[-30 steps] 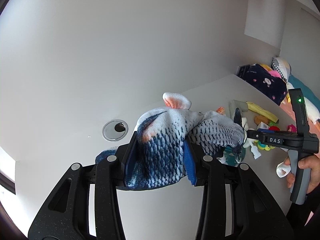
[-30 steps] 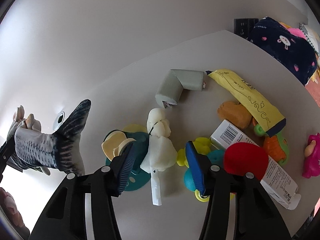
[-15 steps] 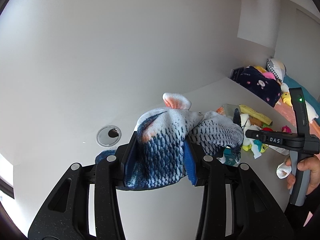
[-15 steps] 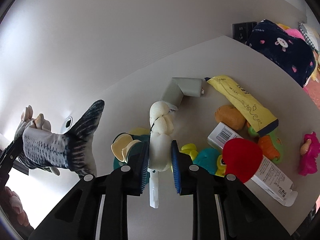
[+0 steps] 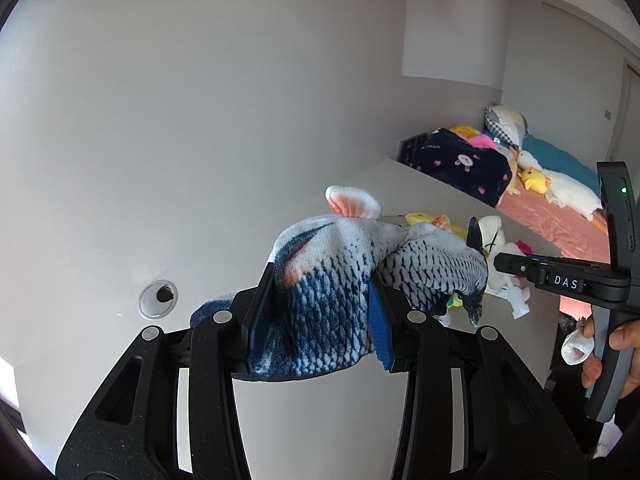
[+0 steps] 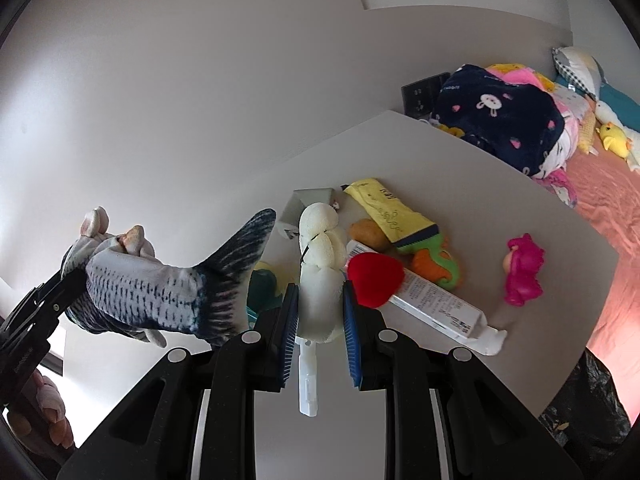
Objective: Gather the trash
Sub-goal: 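Carry the fish and white plush toy in both grippers toward the black trash bag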
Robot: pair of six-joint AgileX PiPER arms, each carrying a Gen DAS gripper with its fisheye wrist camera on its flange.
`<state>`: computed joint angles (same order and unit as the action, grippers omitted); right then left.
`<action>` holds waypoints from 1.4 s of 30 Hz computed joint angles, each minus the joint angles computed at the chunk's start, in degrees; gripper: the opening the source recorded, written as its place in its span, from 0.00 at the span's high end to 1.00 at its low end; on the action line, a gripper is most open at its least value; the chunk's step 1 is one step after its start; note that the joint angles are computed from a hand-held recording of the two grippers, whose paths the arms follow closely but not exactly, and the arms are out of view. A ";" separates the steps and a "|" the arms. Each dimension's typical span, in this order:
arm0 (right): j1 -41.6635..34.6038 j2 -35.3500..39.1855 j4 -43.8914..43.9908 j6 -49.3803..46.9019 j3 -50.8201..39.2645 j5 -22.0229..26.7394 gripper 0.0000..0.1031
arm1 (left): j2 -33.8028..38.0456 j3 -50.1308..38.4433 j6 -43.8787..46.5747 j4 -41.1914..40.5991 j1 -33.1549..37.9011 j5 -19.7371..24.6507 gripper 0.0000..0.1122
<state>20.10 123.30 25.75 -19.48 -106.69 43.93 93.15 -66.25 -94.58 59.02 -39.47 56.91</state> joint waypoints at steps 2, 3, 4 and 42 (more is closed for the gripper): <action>-1.13 -2.42 0.34 -0.49 3.20 -1.28 0.77 | 1.35 -1.96 1.05 0.12 -0.50 -0.58 0.62; -1.71 -3.46 0.45 -0.67 4.70 -2.03 0.77 | 2.07 -2.97 1.60 0.17 -0.76 -0.85 0.62; -2.35 -4.73 0.67 -0.90 6.44 -2.77 0.77 | 2.71 -3.87 1.99 0.22 -1.13 -1.03 0.62; -32.22 -27.91 9.64 -12.16 35.51 -11.90 0.77 | 32.85 -51.80 38.91 -17.53 -7.61 -8.66 0.60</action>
